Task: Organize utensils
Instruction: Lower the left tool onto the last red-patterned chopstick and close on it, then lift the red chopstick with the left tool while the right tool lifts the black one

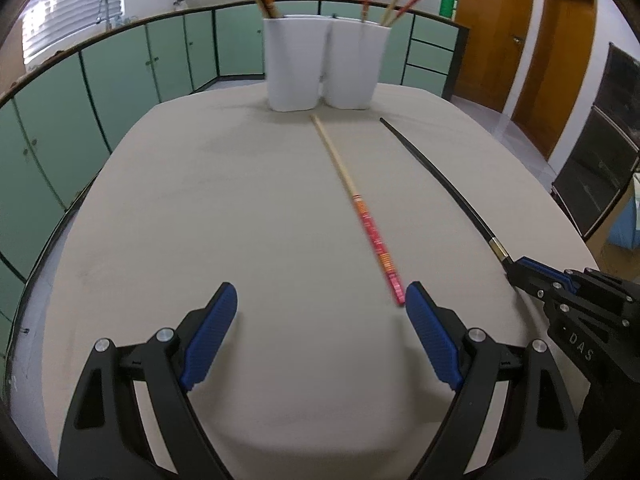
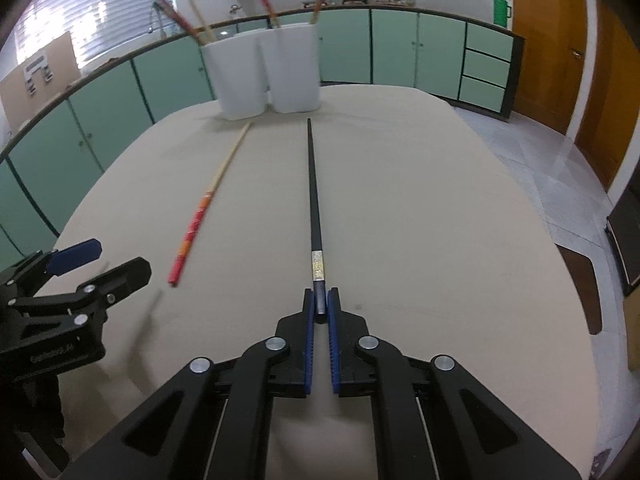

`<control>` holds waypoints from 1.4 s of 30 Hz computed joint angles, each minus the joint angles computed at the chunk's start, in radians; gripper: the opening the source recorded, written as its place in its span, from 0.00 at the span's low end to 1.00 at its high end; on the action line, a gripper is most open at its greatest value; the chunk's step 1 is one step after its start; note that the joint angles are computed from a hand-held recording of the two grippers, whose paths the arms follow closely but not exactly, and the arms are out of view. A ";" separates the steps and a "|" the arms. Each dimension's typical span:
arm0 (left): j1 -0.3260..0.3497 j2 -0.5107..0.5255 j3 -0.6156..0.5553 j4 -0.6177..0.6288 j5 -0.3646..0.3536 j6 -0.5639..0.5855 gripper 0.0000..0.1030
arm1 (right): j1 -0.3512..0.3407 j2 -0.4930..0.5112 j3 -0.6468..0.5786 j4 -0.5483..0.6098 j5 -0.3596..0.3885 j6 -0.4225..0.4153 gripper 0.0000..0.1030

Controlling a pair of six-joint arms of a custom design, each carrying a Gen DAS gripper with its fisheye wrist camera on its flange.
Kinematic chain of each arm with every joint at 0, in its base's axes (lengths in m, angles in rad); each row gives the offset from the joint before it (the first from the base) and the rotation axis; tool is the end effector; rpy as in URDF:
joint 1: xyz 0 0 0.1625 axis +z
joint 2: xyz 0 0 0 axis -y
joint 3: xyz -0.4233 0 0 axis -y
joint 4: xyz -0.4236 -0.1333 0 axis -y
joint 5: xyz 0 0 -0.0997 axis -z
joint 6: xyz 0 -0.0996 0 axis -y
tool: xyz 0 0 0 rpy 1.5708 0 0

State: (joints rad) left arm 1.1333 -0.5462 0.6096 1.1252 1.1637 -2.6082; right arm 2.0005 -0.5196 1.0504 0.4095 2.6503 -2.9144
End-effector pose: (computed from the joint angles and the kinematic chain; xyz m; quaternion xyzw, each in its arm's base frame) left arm -0.1511 -0.7309 0.2335 0.4147 0.8684 -0.1763 0.2072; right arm 0.3246 -0.5992 0.0615 -0.0761 -0.8275 0.4094 0.3767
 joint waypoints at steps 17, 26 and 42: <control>-0.029 0.020 0.035 -0.028 -0.075 -0.035 0.53 | -0.022 -0.069 0.092 -0.071 -0.057 -0.019 0.07; -0.033 -0.001 0.071 -0.046 -0.060 -0.020 0.26 | -0.014 -0.070 0.105 -0.075 -0.054 -0.026 0.11; -0.026 0.007 0.052 -0.022 -0.029 -0.037 0.08 | -0.004 -0.046 0.075 -0.042 -0.027 -0.035 0.13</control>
State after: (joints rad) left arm 1.1075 -0.5393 0.6614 1.1028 1.1351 -2.6448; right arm 1.9960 -0.5651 1.1251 0.3680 2.6232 -2.9494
